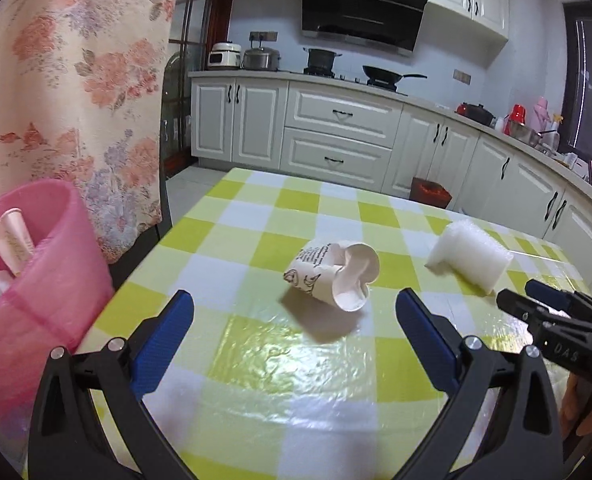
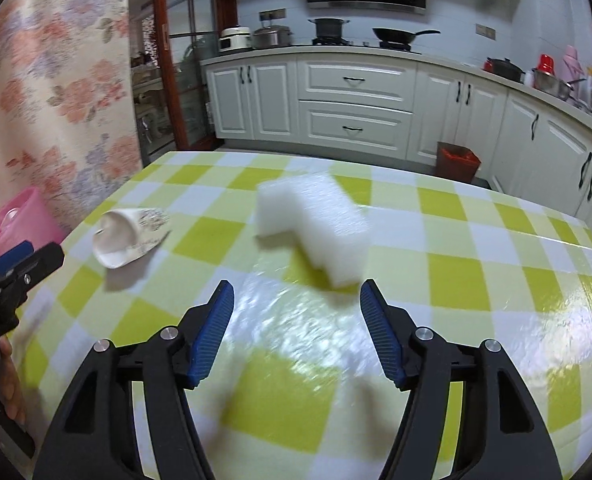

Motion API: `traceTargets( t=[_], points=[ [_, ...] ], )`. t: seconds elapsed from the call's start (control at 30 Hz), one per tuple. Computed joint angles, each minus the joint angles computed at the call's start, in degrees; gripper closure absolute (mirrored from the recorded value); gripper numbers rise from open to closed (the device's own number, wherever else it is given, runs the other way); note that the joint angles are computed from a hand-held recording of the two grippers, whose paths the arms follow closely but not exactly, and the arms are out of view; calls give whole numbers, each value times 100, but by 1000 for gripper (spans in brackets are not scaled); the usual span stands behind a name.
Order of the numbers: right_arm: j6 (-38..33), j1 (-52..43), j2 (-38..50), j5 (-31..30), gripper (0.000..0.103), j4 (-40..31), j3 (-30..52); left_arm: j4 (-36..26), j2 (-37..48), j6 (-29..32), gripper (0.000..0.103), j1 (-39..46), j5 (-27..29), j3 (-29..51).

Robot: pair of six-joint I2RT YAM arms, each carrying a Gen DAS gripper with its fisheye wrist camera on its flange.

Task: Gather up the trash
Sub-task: 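Return both open tools to the table toward the crumpled cup and foam block, then grasp the white foam block with the right tool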

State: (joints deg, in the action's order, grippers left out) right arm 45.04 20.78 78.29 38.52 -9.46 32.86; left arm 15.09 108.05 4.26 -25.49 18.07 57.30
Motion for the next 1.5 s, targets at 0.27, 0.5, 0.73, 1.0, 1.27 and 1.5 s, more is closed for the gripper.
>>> traceTargets(
  t=[0.27,0.5,0.73,1.0,1.27,1.5],
  points=[
    [-781,-931,132,-436,27,413,115,-294,387,-4,5,-341,-346,562],
    [-1377,-1672,654,-992,26,659,435,-1004,967,-62,6,-528,-675,1517],
    [-1464,-1816,730,-1397,52,796,412,-1691,1461,121,13,-726,-719,2317],
    [-1313,-1603,670,-1147,67,626,409,-1829,1573,157,40,-803,-651,2468],
    [-685,-1103,161,-758,68,400,35,-1446,1154,198,61,-746,-511,1797],
    [158,-226,-95,-127,68,-179,-67,-1114,808,244,61,-624,-279,1260]
  ],
)
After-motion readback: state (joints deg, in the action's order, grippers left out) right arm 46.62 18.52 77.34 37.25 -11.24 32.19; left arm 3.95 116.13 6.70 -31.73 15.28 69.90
